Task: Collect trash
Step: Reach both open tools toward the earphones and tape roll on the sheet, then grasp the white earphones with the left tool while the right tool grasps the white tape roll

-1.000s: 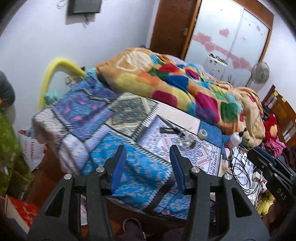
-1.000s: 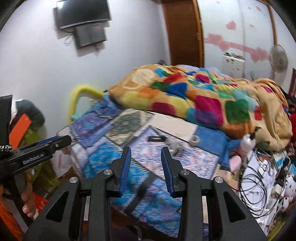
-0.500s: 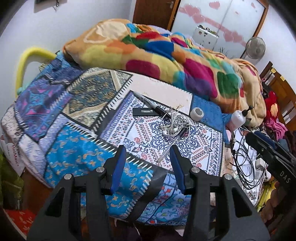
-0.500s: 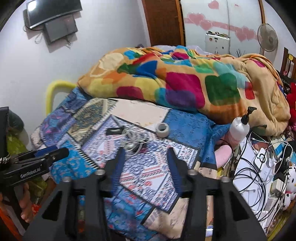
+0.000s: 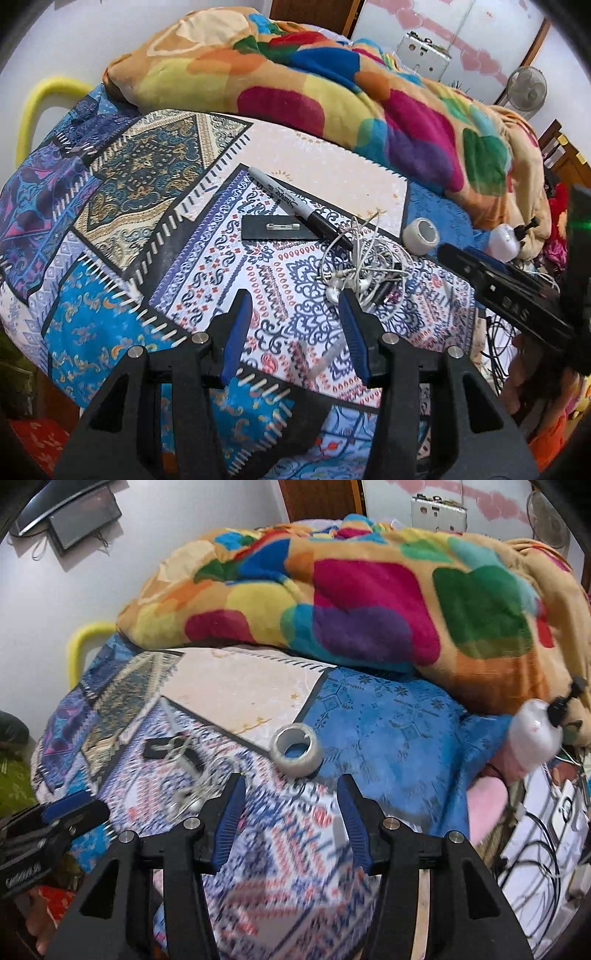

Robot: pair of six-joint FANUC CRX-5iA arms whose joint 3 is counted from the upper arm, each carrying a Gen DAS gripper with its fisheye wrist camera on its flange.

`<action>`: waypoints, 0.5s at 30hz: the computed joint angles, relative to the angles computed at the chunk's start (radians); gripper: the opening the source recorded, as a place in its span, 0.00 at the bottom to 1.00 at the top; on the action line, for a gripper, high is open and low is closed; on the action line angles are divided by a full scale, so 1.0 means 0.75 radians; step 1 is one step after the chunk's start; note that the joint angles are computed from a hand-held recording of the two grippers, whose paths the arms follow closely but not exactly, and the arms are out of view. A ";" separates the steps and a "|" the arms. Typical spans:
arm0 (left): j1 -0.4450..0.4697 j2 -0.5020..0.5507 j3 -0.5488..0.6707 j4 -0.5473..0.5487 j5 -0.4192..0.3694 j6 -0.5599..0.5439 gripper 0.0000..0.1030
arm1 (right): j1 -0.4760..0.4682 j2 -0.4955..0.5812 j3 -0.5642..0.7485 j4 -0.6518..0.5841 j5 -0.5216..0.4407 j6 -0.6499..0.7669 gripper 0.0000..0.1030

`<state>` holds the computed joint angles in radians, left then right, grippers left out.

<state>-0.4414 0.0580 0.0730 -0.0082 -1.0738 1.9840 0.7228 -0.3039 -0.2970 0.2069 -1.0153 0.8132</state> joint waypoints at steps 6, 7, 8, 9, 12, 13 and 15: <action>0.002 0.076 0.029 0.063 0.035 -0.047 0.47 | -0.020 0.074 -0.002 0.033 0.051 0.026 0.38; -0.001 0.085 0.037 0.067 0.038 -0.052 0.47 | -0.025 0.074 -0.005 0.019 0.066 0.042 0.36; -0.004 0.096 0.044 0.073 0.041 -0.058 0.47 | -0.022 0.072 -0.011 0.020 0.075 0.042 0.34; -0.007 0.108 0.052 0.083 0.043 -0.069 0.46 | -0.010 0.063 -0.026 0.046 0.082 0.023 0.34; -0.016 0.138 0.070 0.112 0.048 -0.096 0.46 | -0.008 0.041 -0.048 0.052 0.095 0.004 0.33; -0.020 0.148 0.077 0.117 0.048 -0.100 0.46 | -0.011 0.025 -0.057 0.042 0.099 -0.005 0.33; -0.026 0.162 0.086 0.131 0.055 -0.110 0.47 | -0.010 -0.011 -0.080 0.042 0.099 -0.030 0.33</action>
